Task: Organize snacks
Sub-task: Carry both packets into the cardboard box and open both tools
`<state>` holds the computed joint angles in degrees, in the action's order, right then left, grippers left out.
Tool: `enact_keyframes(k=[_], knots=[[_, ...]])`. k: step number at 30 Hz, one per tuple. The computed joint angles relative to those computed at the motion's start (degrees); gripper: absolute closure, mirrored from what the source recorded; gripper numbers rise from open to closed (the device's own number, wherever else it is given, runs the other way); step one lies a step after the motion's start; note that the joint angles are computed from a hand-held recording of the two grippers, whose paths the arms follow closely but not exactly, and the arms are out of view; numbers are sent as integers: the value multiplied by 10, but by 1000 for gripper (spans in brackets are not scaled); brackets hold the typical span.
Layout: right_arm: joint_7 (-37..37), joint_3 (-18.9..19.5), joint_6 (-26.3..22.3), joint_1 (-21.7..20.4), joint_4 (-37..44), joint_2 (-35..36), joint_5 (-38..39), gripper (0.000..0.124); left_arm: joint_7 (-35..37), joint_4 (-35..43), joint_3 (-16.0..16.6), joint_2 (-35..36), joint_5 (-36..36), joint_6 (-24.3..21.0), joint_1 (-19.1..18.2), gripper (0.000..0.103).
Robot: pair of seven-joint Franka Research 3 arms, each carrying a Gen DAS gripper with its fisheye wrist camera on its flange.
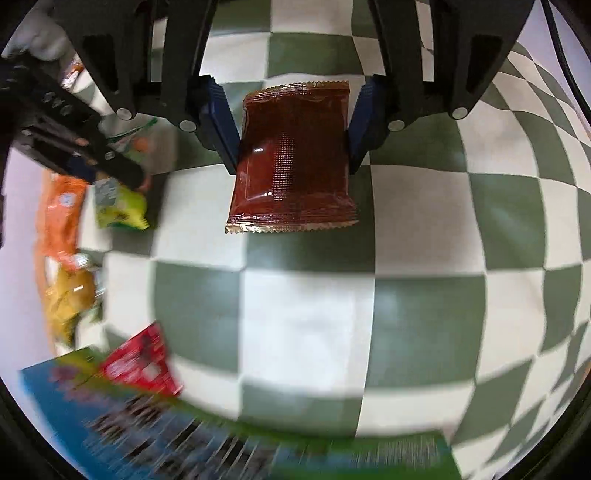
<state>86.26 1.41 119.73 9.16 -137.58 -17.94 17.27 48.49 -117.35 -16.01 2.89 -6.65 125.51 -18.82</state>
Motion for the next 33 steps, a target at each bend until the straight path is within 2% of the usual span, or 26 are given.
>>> enact_keyframes(k=[4,7,9,13,17,19,22,23,30,33], knots=[[-18,-14,-27,3,38,-32,38,71,8,38,4,-30,0,6,3,50],[-35,-25,-41,4,88,-34,71,71,32,102,15,-30,12,-1,13,50],[-40,-28,-47,6,148,-9,94,71,66,169,29,-11,17,-21,30,50],[-38,-23,-37,8,265,59,124,71,74,285,33,49,73,-57,43,50],[-25,-11,-16,7,374,146,94,71,78,382,39,125,118,-110,48,50],[-16,-7,-23,8,437,204,75,71,86,421,41,165,123,-137,50,50],[-7,-2,-27,12,485,257,40,71,93,492,48,230,130,-196,53,50],[-3,-1,-34,14,505,276,30,71,92,494,49,241,130,-199,54,50],[13,2,-52,24,554,357,-6,71,90,566,55,317,131,-261,54,50],[16,3,-62,24,566,375,-10,71,96,574,55,331,131,-269,54,50]])
